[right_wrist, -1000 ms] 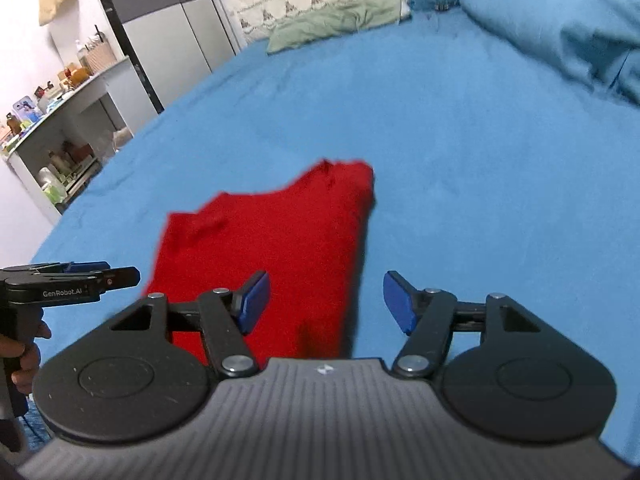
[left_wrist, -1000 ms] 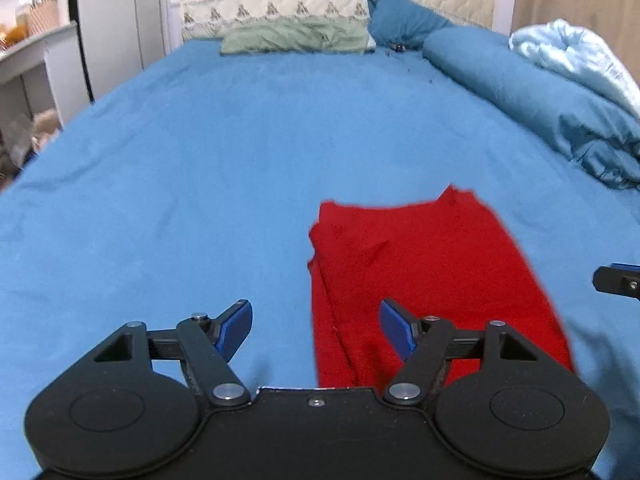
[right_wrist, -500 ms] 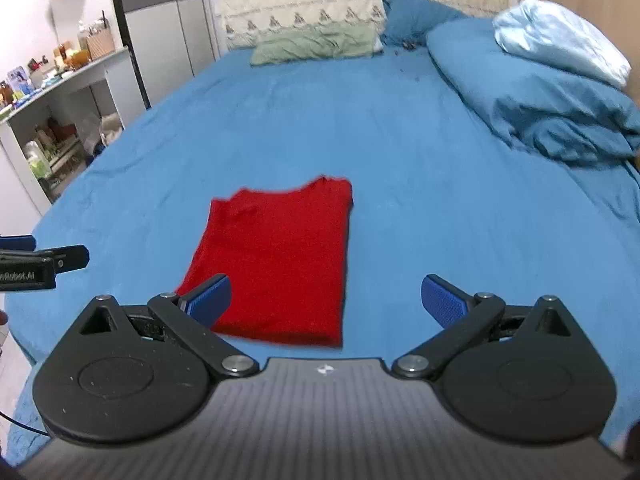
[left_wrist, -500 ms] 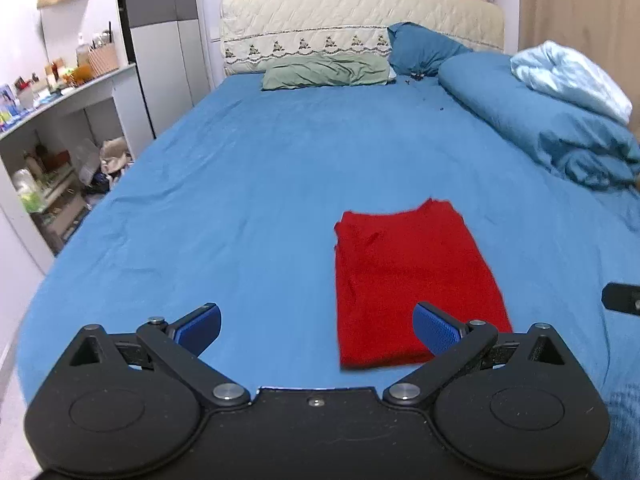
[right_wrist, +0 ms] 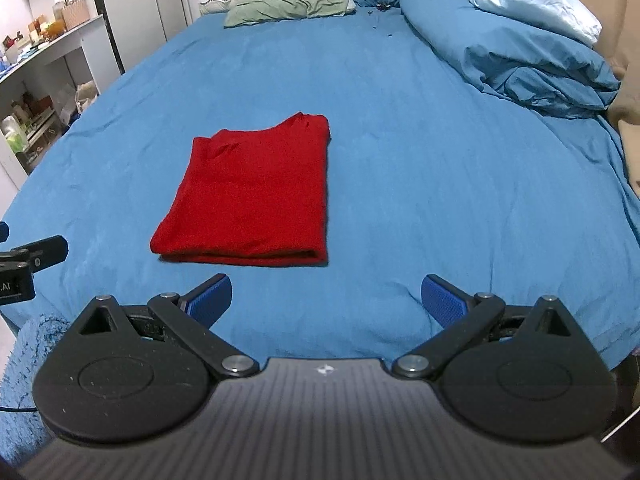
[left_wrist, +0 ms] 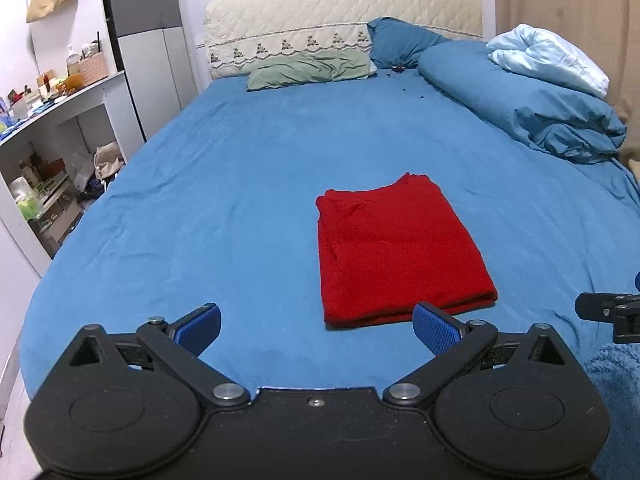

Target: Fold small clothes

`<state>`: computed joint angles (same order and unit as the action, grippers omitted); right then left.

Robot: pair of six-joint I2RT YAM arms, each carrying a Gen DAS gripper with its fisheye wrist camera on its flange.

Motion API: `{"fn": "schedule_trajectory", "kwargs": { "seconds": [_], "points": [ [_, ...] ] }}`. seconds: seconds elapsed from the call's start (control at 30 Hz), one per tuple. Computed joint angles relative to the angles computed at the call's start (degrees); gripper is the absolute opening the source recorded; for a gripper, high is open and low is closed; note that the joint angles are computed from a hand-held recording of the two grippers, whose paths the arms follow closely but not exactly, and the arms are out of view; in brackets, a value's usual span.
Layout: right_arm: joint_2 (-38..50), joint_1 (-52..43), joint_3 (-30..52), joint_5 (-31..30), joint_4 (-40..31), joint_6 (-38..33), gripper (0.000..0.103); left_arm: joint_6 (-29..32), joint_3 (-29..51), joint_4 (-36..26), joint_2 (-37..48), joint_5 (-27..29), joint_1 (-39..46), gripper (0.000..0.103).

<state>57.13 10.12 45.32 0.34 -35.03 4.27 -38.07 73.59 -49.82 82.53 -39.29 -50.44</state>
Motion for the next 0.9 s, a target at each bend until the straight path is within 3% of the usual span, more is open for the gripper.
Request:
{"fn": "schedule_trajectory", "kwargs": {
  "seconds": [0.9],
  "points": [
    [-2.8,3.2,-0.2,4.0,-2.3,1.9,0.103,-0.3,-2.7,2.2,-2.8,-1.8,-1.0,0.103]
  ]
}}
